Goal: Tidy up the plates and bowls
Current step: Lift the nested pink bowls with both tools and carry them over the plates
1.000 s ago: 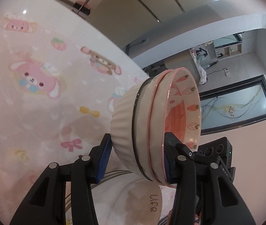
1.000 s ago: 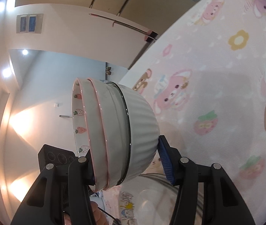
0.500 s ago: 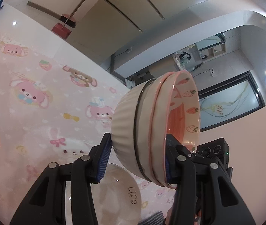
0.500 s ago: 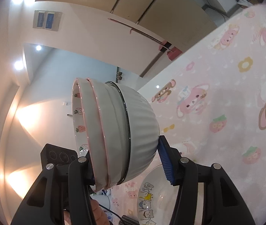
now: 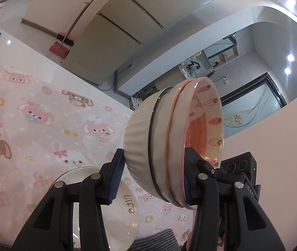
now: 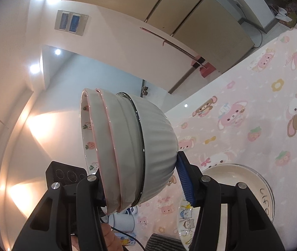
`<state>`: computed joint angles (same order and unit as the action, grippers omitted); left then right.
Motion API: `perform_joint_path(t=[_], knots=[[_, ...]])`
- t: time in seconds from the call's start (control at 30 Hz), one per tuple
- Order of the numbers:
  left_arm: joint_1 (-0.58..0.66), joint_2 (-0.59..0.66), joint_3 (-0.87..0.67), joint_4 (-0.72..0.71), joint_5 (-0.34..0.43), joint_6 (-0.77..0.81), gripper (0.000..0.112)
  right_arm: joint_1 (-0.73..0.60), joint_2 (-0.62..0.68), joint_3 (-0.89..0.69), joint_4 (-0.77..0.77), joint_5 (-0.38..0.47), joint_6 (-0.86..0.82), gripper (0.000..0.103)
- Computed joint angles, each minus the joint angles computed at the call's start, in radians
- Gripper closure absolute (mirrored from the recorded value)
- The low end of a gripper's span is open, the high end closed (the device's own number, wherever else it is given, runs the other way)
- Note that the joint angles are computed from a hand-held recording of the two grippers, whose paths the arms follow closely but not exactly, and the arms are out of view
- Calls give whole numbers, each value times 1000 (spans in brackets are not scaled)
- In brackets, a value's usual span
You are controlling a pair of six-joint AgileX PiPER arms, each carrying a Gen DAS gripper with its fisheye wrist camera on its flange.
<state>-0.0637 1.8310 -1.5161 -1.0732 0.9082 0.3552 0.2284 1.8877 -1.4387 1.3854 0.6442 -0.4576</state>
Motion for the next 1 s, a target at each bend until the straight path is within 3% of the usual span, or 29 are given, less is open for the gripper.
perform_joint_path(t=[0.6, 1.0], knots=[[3, -282, 275, -17, -31, 38, 67, 91, -282, 257, 1, -79, 7, 48], [-12, -276, 479, -131, -91, 240, 67, 91, -254, 420, 170, -77, -186, 48]])
